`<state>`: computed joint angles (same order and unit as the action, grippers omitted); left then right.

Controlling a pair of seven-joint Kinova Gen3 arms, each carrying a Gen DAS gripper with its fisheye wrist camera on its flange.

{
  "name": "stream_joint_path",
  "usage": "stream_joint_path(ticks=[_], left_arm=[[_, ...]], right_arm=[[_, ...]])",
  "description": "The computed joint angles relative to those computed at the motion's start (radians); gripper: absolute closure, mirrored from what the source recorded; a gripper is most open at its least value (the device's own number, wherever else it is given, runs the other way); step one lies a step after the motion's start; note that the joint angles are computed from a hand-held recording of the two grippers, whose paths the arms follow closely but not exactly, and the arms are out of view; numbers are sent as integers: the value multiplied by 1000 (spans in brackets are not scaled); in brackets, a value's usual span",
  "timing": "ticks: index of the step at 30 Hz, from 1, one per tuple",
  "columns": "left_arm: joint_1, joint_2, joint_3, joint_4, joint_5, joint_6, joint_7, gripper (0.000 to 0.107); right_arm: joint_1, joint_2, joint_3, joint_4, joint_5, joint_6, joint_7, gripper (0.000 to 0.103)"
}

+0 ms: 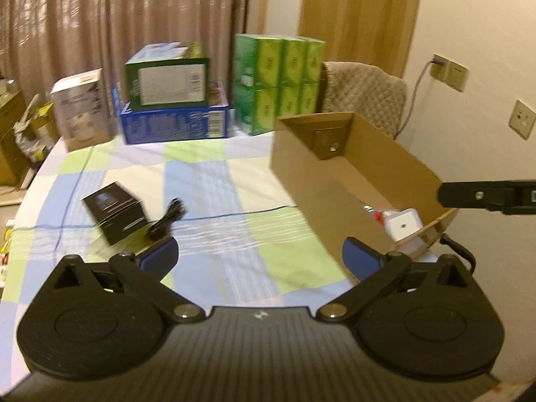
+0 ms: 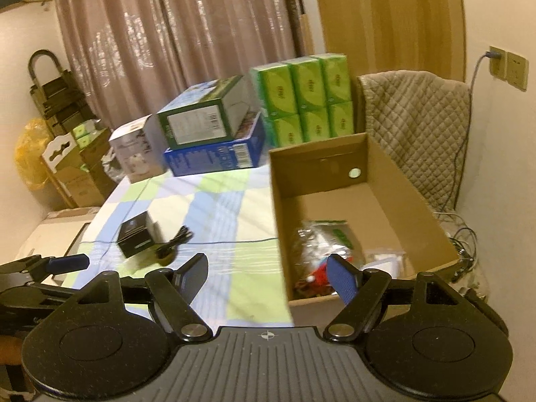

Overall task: Organize objects
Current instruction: 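Withdraw both grippers from the box toward the black FLYCO box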

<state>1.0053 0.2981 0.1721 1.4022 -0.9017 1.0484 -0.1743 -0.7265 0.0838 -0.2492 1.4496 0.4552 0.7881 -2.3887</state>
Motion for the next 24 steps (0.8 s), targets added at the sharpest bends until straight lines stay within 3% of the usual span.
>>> stream_joint_path(ticks=[11,17,24], left_arm=[[-69,-136,56,209,-36,91,112,5],[-168,-195,93,318,-16,85,147,5],[-277,-219,102,414,-6,11,163,5]], right_arm=[[-94,56,-10,-29,62,-31,-37,28],[-151,125,14,-75,66,-60,-32,28],[-195,236,64,-160,12,-83,19,28]])
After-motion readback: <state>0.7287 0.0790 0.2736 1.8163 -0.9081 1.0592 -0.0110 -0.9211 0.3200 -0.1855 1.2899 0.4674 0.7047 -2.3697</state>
